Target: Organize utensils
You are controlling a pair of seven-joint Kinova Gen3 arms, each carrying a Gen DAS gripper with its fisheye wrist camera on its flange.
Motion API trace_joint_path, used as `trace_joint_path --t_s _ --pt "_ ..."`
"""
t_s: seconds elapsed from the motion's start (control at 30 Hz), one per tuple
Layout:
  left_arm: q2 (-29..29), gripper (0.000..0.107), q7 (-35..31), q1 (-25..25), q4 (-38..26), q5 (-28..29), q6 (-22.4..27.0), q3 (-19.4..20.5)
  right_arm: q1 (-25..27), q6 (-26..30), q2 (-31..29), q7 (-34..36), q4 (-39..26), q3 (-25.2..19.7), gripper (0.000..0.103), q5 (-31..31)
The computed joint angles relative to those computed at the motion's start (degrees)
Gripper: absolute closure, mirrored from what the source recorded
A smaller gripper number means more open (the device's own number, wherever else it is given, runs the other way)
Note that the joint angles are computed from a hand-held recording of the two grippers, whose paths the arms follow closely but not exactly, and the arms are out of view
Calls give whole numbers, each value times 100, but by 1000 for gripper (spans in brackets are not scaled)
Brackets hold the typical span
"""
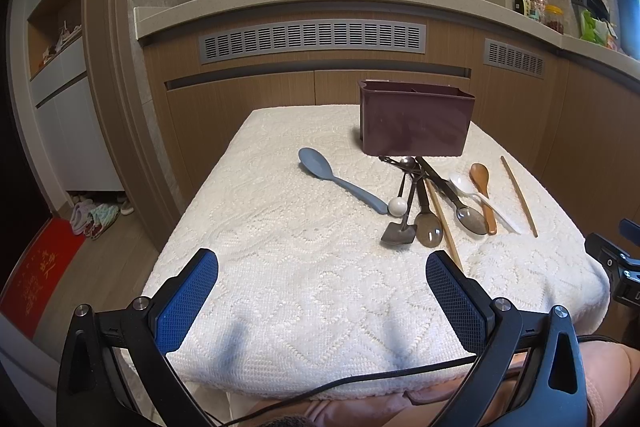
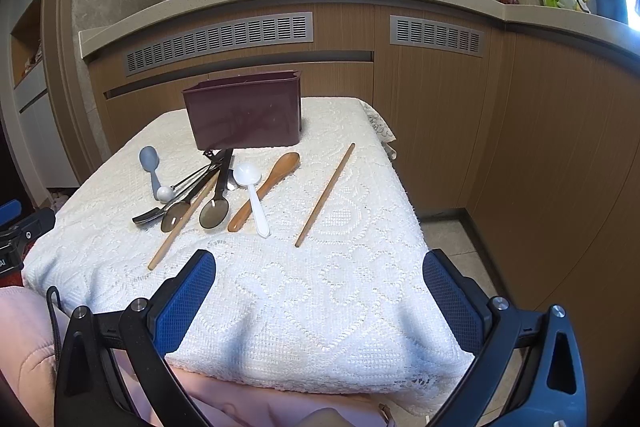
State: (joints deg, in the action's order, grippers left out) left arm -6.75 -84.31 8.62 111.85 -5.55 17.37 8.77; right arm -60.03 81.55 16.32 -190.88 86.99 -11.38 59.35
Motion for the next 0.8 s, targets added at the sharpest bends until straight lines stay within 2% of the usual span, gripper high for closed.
trace_joint_path --t_s 0.63,0.73,0.8 --pt "-6 5 -46 21 -2 36 23 -26 14 -31 0 -17 21 -2 0 -4" --pt "4 5 -133 49 -12 101 44 -66 28 -63 -8 -10 29 -3 0 -18" --pt "42 5 -423 155 -69 317 122 -208 49 -99 -23 33 36 -1 0 -6"
